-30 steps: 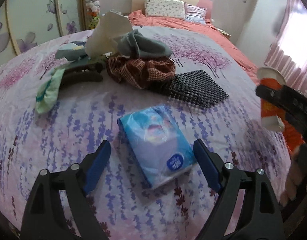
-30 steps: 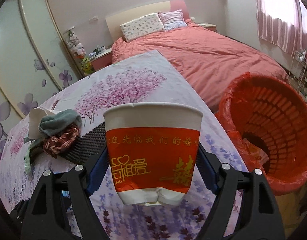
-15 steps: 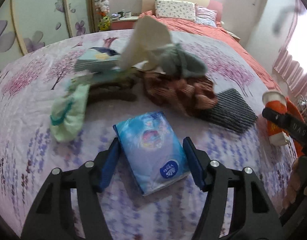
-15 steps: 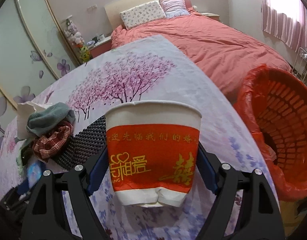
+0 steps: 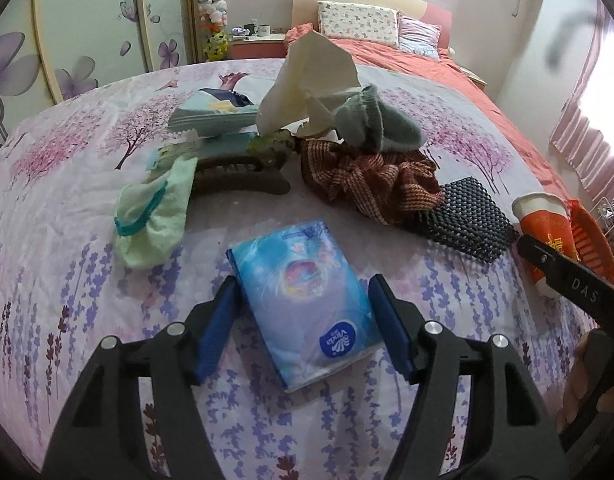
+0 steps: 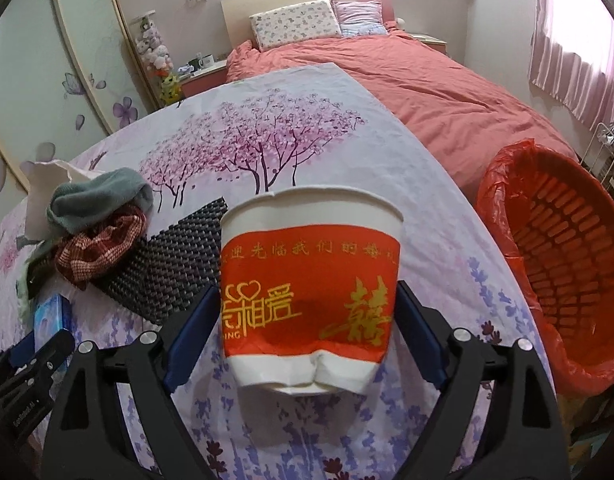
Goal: Collect trash
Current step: 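Grasp the orange-red paper cup with the right tool while the left tool grasps the blue tissue pack, then carry cup and tissue pack over the basket and open both tools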
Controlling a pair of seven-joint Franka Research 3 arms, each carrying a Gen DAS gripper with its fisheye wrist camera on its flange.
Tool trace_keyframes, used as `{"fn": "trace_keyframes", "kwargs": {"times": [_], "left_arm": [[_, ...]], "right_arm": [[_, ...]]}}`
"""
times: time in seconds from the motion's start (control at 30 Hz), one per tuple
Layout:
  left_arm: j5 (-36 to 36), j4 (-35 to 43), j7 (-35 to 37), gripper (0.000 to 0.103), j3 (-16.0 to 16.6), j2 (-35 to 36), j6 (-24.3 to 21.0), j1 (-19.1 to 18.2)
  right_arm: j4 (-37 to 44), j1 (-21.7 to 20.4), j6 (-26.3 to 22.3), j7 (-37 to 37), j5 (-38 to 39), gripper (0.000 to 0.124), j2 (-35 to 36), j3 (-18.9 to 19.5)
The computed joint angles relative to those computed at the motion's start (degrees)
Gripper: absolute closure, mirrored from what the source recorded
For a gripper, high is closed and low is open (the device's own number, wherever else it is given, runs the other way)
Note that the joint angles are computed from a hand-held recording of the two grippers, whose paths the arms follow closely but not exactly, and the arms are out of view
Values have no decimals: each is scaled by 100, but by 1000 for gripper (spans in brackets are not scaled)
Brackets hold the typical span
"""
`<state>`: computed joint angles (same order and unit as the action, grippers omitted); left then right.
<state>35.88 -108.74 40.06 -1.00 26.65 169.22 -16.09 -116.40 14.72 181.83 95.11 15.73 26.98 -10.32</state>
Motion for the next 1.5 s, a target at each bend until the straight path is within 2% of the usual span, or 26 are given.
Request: {"fn": "trace_keyframes", "kwargs": {"times": [0.07, 0.1, 0.13, 0.2, 0.33, 0.57, 0.77, 0.93, 1.03, 1.17, 1.27, 1.5], "left_arm": [[64, -3, -107, 40, 75, 0, 3, -82], [123, -6, -171, 40, 125, -2, 11, -129], [154, 3, -186, 41, 135, 1, 11, -134], [211, 4, -211, 42, 141, 8, 53, -133], [119, -84, -63, 43, 24, -40, 219, 22], [434, -279, -291, 43, 301, -345, 471, -179], [646, -404, -411, 43, 322, -634, 720, -210], [904, -380, -525, 43, 366, -809, 836, -329], [1042, -309, -554, 43, 329, -869, 908, -384], [989, -133, -325, 43, 114, -822, 946, -336], [702, 35, 88, 43, -199, -720, 961, -225], [9, 536, 1104, 43, -709, -340, 1063, -234]], "right_arm": [[-84, 112, 52, 32, -11, 40, -34, -101], [-104, 294, 39, 88, -24, 50, -37, -290], [-143, 337, 69, 175, -111, 51, -54, -340], [-206, 156, 119, 0, -38, 52, -110, -132], [-301, 40, 227, -93, 38, 53, -190, 0], [-553, -428, 640, -424, 259, 53, -548, 549], [-772, -924, 966, -648, 371, 53, -879, 1069], [-945, -1217, 1174, -669, 325, 53, -1067, 1328], [-1115, -1611, 1344, -495, 111, 53, -1192, 1638], [-1318, -1913, 1576, -161, -248, 53, -1328, 1745], [-1430, -1841, 1691, -3, -323, 53, -1421, 1571], [-1825, -2100, 2025, 590, -798, 53, -1680, 1314]]}}
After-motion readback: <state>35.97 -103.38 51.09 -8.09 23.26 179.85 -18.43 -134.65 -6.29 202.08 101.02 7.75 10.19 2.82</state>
